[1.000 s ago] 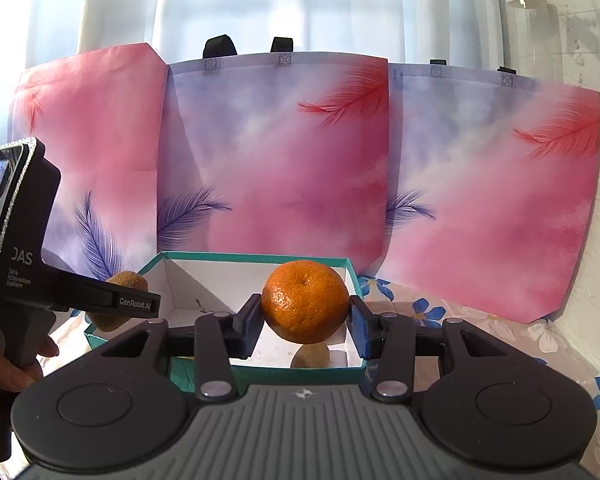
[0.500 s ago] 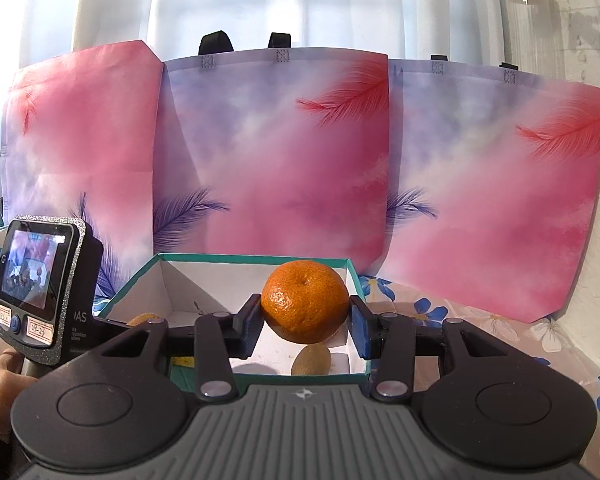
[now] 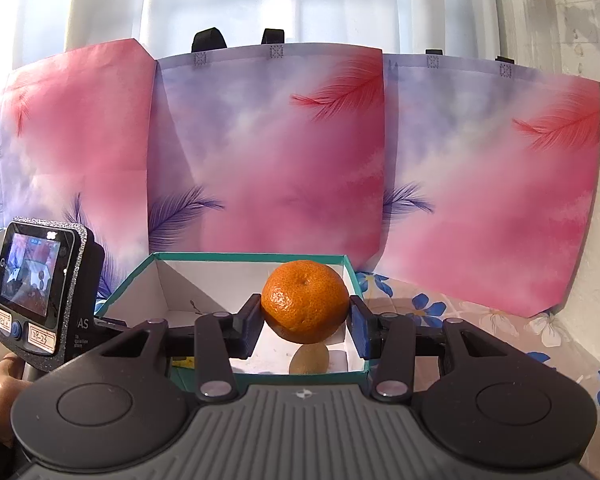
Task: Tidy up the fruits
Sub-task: 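Carry the kiwi into the teal box and open the left gripper, then lower the mandarin into the teal box and open the right gripper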
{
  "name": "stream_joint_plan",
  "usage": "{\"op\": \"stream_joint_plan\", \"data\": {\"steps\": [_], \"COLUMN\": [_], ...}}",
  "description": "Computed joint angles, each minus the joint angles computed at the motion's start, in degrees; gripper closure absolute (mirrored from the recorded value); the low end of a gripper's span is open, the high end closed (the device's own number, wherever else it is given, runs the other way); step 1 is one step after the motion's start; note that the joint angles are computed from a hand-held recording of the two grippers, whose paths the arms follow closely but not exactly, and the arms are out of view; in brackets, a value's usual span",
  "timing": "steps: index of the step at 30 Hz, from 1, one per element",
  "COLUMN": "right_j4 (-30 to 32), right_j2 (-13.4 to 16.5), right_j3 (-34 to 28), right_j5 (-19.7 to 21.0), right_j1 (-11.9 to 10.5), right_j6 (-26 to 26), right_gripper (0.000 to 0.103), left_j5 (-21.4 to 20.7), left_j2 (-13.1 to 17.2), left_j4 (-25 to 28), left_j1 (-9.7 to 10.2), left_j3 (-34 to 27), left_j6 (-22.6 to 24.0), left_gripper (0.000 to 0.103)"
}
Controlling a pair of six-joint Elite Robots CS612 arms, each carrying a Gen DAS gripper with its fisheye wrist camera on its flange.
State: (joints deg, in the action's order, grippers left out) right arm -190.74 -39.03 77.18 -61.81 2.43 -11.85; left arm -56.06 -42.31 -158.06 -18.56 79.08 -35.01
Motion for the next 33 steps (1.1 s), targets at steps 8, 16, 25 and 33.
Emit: {"op": "stream_joint_plan", "data": {"steps": [8, 16, 25, 33], "right_j4": [0.41, 1.6, 8.02, 9.8], "right_j2": [0.3, 1.68, 5.78, 7.52], "right_j3": [-0.43, -2.18, -7.41, -9.88], "right_j5": [-0.46, -1.79, -5.4, -7.51], "right_j1": [-0.03, 0.1, 1.8, 2.86], "right_j6": [0.82, 2.6, -0.32, -3.68], "right_gripper": [0.058, 0.058, 0.058, 0.058], "left_j5": [2.57, 6.84, 4.23, 3.62], "left_j2": [-3.38, -7.06, -7.86, -8.23], "left_j4": [-4.54, -10.27, -7.44, -6.73], "left_j1": [-1.37, -3.1, -2.72, -2.56], "left_j3": [4.18, 9.71, 10.67, 11.35], "left_j6": [0.07, 0.09, -3.06, -4.11], "left_gripper": [0.019, 0.008, 0.008, 0.008]}}
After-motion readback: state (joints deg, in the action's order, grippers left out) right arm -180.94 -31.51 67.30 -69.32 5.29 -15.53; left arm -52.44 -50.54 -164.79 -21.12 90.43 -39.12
